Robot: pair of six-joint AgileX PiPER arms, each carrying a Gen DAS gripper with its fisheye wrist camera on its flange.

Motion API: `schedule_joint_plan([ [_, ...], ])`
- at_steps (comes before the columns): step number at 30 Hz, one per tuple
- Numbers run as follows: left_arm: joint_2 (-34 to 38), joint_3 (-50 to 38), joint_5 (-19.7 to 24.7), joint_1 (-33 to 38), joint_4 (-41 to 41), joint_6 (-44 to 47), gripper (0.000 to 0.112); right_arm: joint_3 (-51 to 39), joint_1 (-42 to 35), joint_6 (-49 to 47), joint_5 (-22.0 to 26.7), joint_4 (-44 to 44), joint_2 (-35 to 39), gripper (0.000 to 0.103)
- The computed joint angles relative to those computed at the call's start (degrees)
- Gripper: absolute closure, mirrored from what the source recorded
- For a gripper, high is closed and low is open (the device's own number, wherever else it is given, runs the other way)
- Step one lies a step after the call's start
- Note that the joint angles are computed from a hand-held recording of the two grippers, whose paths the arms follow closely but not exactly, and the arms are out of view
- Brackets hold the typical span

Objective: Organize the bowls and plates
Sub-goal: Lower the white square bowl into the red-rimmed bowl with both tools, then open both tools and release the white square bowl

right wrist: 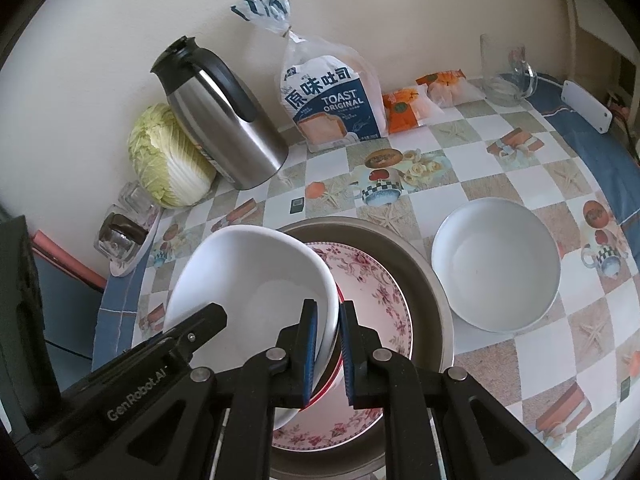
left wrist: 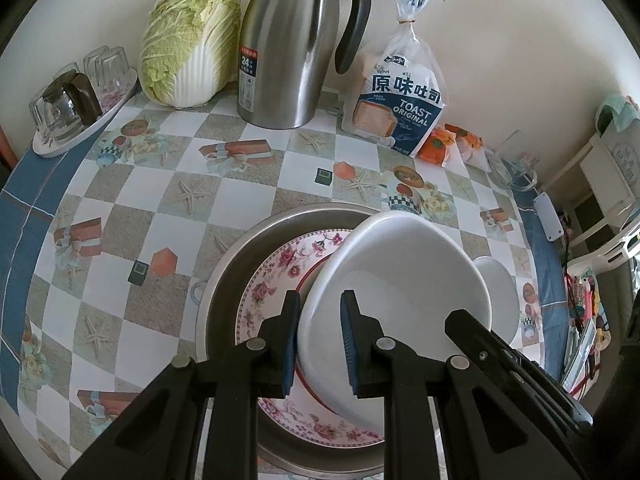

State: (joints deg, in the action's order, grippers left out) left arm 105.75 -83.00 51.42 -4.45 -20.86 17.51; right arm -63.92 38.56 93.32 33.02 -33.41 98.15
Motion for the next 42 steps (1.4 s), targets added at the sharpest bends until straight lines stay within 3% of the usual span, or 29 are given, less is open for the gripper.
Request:
schedule_joint_plan([
  [16,-0.61,-0.37,0.14,0.67,0.32,-1.07,0.093,0.26,0.14,1.98,-0.53,-1.66,-0.23,0.086],
  [20,-1.9,-0.92,0.6,1.41,0.09,-1.42,0.09,0.02,0.74,3.2,2.06,-2.75,-1.71,0.087],
  [22,-2.47,-1.25,0.77,1.81,0.11,-1.63,0.085,-0.18,1.0,3.04,3.32,-3.18,-2.71,0.087],
  [23,-2.85,-1.46,0.83,2.09,0.3,-2.02,0.074,-0.47,1.21,2.89,4.27,-3.26,-3.02,0.085],
  [24,-3.08,-1.61,0.82,2.31,0.51,-2.37,0.064,-0.81,1.45,2.65,5.34,-3.28,-3.27,0.074],
  [27,-3.53,-2.29,0.76,2.71,2.37,-4.49,0.053,-1.82,2.11,1.79,7.9,-3.41,-3.46,0.043],
  [34,-3.97,-2.3,-1.21,3.34,8.36,-9.38,0.028,-4.17,3.2,-0.85,11.86,-3.75,-2.64,0.03],
  [42,-3.33,-2.68,-1.13,3.76,10.13,-11.26,0.023,-4.66,3.37,-2.14,12.41,-4.35,-2.08,0.009],
])
